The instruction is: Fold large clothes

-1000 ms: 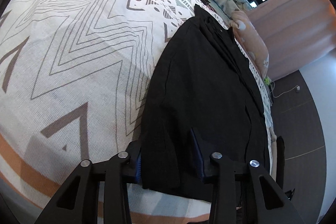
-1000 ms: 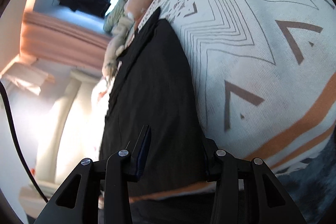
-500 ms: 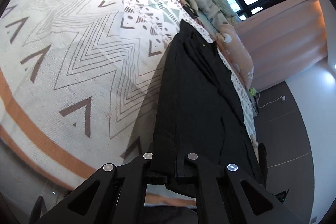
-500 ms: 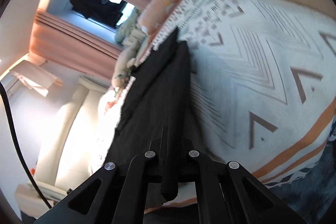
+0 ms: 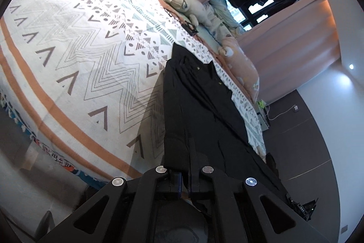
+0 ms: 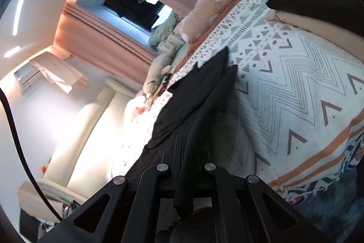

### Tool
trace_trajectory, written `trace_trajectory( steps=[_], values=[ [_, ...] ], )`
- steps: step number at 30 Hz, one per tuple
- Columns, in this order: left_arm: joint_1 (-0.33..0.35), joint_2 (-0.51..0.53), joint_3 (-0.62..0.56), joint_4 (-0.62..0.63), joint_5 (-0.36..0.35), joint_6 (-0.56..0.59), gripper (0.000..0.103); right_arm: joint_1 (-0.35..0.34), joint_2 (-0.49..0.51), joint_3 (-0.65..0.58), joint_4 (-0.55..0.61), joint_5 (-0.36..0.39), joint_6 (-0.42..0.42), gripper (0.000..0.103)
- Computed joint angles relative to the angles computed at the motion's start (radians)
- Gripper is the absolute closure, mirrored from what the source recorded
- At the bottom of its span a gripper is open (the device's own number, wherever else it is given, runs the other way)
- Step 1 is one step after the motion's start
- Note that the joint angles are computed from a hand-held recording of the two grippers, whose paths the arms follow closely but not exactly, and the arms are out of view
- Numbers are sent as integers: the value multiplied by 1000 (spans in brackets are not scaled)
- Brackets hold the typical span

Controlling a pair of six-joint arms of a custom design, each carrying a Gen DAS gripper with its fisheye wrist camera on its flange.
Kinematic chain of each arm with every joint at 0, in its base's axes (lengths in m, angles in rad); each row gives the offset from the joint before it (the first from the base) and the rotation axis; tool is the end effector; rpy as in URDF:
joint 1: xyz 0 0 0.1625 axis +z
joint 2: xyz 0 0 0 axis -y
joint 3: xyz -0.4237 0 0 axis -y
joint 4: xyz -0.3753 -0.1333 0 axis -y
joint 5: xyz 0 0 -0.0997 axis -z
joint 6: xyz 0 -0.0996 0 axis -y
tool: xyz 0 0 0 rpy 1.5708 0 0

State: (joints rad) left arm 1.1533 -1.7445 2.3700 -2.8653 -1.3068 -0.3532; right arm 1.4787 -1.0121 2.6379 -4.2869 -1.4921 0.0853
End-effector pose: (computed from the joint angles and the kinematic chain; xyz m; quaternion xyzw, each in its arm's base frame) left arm -0.0040 -0.4018 0.3465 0.0131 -0.9373 0.3483 0.0071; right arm 0.1094 -0.3496 0.1896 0.0554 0.8528 -0.5183 0.0319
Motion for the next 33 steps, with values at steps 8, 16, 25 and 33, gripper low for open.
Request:
trace_trajectory(
  steps=[8, 16, 25, 33],
  values=[
    [-108, -168, 22, 91, 40, -67, 102, 89, -77, 70, -4, -21, 2, 98],
    [-279, -353, 18, 191, 104, -133, 102, 210, -157, 96, 2, -48, 1, 98],
    [-441, -455, -5, 234, 219, -160, 102, 313, -238, 69, 57, -101, -17, 99],
    [-332, -273, -83, 111, 167, -112, 102, 277, -262, -41, 195, -103, -15, 99]
  ],
)
